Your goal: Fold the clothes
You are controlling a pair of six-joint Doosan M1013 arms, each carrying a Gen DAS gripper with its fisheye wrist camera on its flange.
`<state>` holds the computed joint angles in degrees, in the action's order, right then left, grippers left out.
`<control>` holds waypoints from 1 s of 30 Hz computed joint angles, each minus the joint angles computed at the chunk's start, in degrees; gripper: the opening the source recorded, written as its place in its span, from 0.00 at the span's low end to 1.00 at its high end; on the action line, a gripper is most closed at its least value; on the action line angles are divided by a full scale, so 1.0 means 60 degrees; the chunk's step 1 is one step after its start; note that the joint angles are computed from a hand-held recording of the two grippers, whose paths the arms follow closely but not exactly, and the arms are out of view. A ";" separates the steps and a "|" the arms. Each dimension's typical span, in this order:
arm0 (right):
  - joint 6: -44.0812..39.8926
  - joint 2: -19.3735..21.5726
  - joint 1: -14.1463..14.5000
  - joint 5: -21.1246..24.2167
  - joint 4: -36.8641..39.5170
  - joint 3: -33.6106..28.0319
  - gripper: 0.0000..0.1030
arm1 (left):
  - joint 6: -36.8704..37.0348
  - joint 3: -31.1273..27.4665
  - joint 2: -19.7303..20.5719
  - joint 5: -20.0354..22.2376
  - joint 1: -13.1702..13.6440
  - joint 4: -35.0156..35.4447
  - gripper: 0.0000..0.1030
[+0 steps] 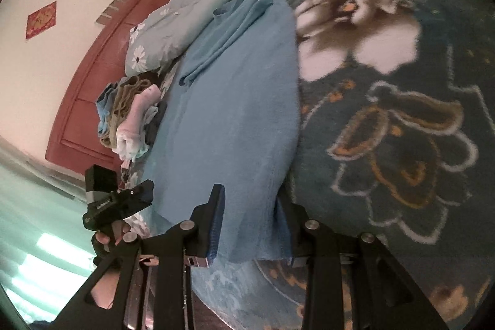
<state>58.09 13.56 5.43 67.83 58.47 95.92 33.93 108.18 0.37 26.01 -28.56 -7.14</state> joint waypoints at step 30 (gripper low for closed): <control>0.0628 0.2328 0.0351 -0.0910 0.1878 -0.4165 0.04 | 0.5957 -0.3058 0.1888 0.0167 0.2790 -0.4315 0.06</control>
<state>61.86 27.53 7.53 62.36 69.74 70.93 69.67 89.84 11.70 27.02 -11.82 -33.03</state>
